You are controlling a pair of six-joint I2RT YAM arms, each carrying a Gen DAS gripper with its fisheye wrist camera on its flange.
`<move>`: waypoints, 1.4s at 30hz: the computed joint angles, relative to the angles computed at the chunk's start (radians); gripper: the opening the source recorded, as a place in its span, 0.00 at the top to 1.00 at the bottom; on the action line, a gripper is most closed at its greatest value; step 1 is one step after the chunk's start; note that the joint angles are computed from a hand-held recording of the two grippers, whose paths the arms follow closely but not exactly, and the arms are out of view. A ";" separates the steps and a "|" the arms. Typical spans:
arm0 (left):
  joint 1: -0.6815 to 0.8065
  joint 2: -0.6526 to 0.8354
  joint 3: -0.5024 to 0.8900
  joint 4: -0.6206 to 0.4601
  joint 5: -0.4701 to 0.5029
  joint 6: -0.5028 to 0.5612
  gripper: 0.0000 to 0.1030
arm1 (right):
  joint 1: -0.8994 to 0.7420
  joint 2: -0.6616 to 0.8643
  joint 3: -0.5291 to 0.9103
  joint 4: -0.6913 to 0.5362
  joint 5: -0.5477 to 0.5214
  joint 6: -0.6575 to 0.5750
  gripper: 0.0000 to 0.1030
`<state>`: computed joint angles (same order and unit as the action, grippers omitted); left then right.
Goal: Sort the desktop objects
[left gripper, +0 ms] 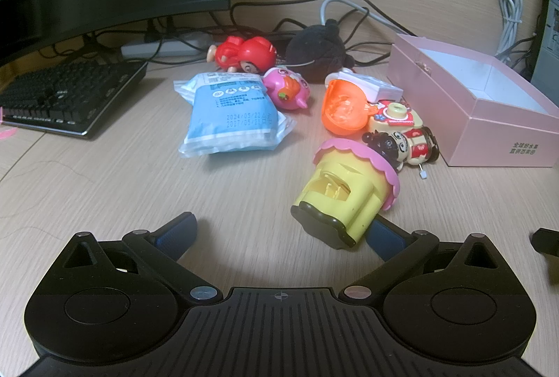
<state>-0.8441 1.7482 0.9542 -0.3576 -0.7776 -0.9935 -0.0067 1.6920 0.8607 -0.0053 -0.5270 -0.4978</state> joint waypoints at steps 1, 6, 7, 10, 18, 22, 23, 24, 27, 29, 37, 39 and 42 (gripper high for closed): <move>0.000 0.000 0.000 0.000 0.000 0.000 0.00 | 0.000 0.000 0.000 0.000 0.000 0.000 0.00; 0.000 0.000 0.000 0.000 0.000 -0.001 0.00 | -0.001 0.000 0.001 -0.001 -0.001 -0.001 0.00; 0.000 0.000 0.000 0.000 0.000 -0.001 0.00 | -0.002 0.000 0.001 -0.002 -0.001 -0.001 0.00; 0.000 0.000 0.000 0.000 0.000 -0.001 0.00 | 0.008 -0.008 -0.012 0.017 0.020 0.025 0.00; 0.001 0.000 0.003 -0.007 0.004 0.000 0.00 | 0.037 -0.023 -0.038 0.058 0.074 0.093 0.00; -0.010 -0.025 0.001 -0.042 0.015 -0.007 0.00 | 0.038 -0.022 -0.036 0.059 0.080 0.099 0.00; -0.004 -0.025 0.001 -0.031 0.026 0.012 0.00 | 0.038 -0.022 -0.035 0.057 0.078 0.098 0.00; -0.005 -0.030 -0.002 -0.030 0.033 0.021 0.00 | 0.036 -0.021 -0.032 0.050 0.074 0.092 0.00; -0.008 -0.078 -0.035 0.019 0.085 0.095 0.00 | 0.028 -0.015 -0.010 0.009 0.057 0.061 0.00; -0.034 -0.114 -0.052 0.044 0.069 0.141 0.00 | 0.023 -0.013 -0.006 -0.001 0.048 0.049 0.00; -0.014 -0.096 0.033 0.008 0.114 0.220 0.00 | 0.029 -0.014 0.013 -0.040 0.061 0.039 0.00; -0.014 -0.084 0.037 0.002 0.123 0.217 0.00 | 0.031 -0.014 0.017 -0.046 0.065 0.038 0.00; -0.012 -0.074 0.032 0.007 0.132 0.229 0.00 | 0.033 -0.011 0.026 -0.060 0.069 0.033 0.00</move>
